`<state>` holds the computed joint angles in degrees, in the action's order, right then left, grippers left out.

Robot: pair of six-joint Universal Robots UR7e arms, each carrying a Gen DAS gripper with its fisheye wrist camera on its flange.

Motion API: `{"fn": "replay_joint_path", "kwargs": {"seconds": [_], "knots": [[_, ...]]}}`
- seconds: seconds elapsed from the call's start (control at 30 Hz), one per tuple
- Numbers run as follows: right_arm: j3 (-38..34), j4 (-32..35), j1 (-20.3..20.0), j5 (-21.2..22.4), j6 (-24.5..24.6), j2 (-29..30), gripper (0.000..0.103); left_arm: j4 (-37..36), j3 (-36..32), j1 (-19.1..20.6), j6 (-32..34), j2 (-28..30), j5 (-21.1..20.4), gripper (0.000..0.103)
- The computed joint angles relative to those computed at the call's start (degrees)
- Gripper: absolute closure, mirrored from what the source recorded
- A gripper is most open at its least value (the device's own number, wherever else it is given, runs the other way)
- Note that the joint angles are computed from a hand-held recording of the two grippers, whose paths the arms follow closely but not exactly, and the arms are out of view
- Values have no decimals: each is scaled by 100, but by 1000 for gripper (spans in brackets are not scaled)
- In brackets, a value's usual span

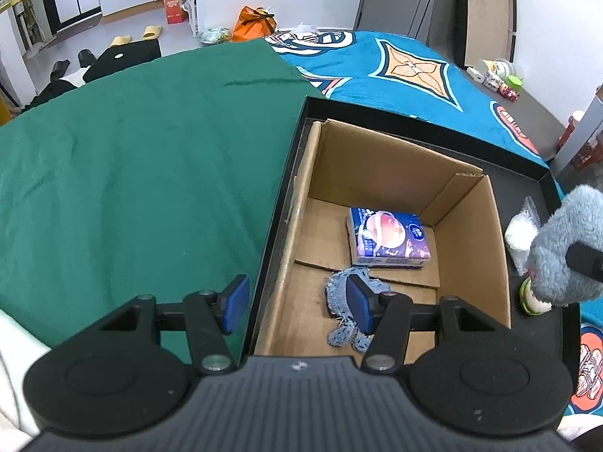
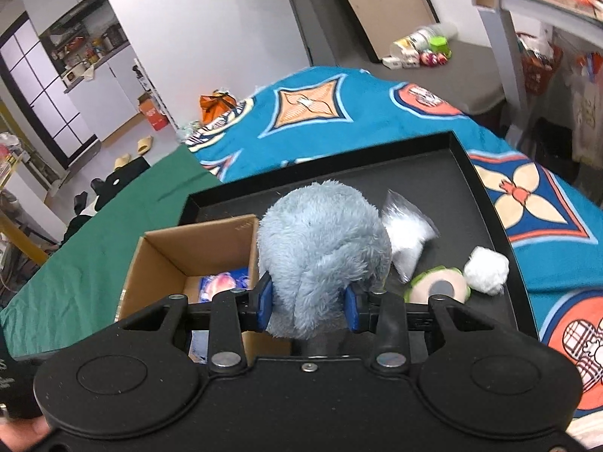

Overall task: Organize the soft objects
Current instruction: 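Carry the grey plush with the right gripper into the box and release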

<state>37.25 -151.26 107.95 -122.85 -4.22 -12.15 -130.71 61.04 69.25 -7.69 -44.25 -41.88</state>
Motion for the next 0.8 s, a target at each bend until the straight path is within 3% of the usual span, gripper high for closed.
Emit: {"fn": "replay_joint_path", "kwargs": {"seconds": [0.63, 0.8], "knots": [[-1173, 653, 255, 78, -252, 720, 67, -264, 143, 122, 88, -127, -424, 49], [-1547, 950, 292, 68, -271, 937, 66, -270, 143, 160, 82, -115, -444, 53]]}}
